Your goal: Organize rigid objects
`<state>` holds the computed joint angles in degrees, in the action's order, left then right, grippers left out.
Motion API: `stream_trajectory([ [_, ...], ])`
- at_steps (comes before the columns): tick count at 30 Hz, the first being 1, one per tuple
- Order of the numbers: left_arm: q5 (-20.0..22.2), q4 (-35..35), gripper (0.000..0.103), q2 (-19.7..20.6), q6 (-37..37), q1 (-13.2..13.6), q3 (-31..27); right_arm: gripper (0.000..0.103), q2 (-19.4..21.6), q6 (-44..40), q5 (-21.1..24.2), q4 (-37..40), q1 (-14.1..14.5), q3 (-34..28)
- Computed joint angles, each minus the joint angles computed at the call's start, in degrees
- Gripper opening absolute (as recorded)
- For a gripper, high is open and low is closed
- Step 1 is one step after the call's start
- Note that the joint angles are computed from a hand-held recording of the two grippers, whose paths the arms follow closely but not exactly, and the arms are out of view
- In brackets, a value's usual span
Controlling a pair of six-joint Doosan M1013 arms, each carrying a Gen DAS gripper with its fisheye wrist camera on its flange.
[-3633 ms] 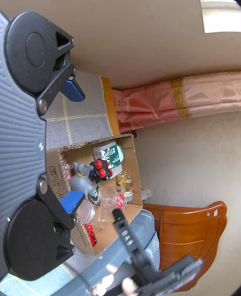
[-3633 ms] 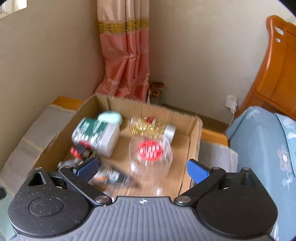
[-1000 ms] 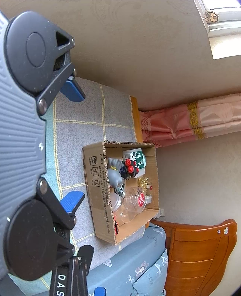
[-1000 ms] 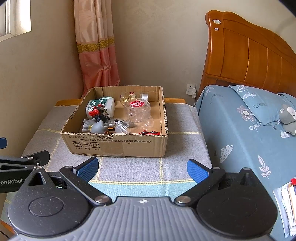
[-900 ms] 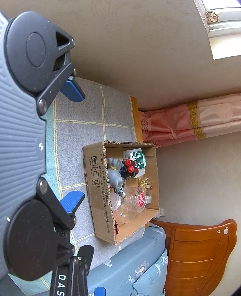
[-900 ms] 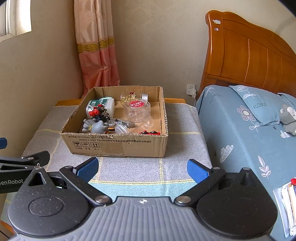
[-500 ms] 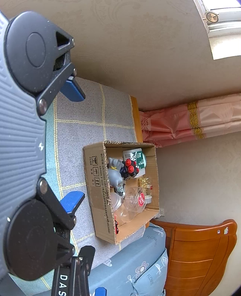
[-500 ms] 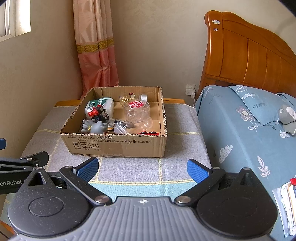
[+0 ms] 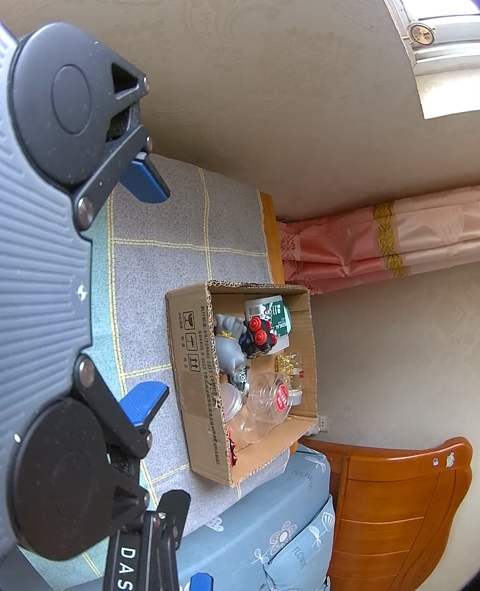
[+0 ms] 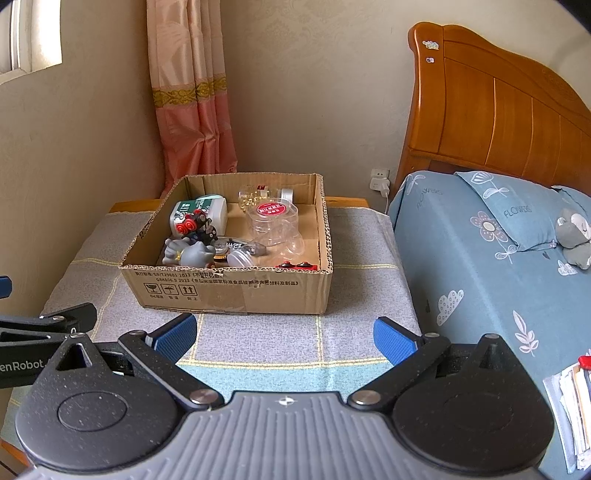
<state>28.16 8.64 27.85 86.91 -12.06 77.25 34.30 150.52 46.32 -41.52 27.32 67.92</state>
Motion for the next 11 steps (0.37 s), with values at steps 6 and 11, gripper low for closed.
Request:
stream_trajectory([
  [6,0.19,0.5,0.102,0.01,-0.18,0.02,-0.09,0.103,-0.14,0.18,0.06,-0.21,-0.02,0.17],
  [11,0.15,0.22,0.102,-0.04,0.35,0.04,-0.08,0.103,-0.14,0.45,0.54,-0.88,0.07,0.19],
])
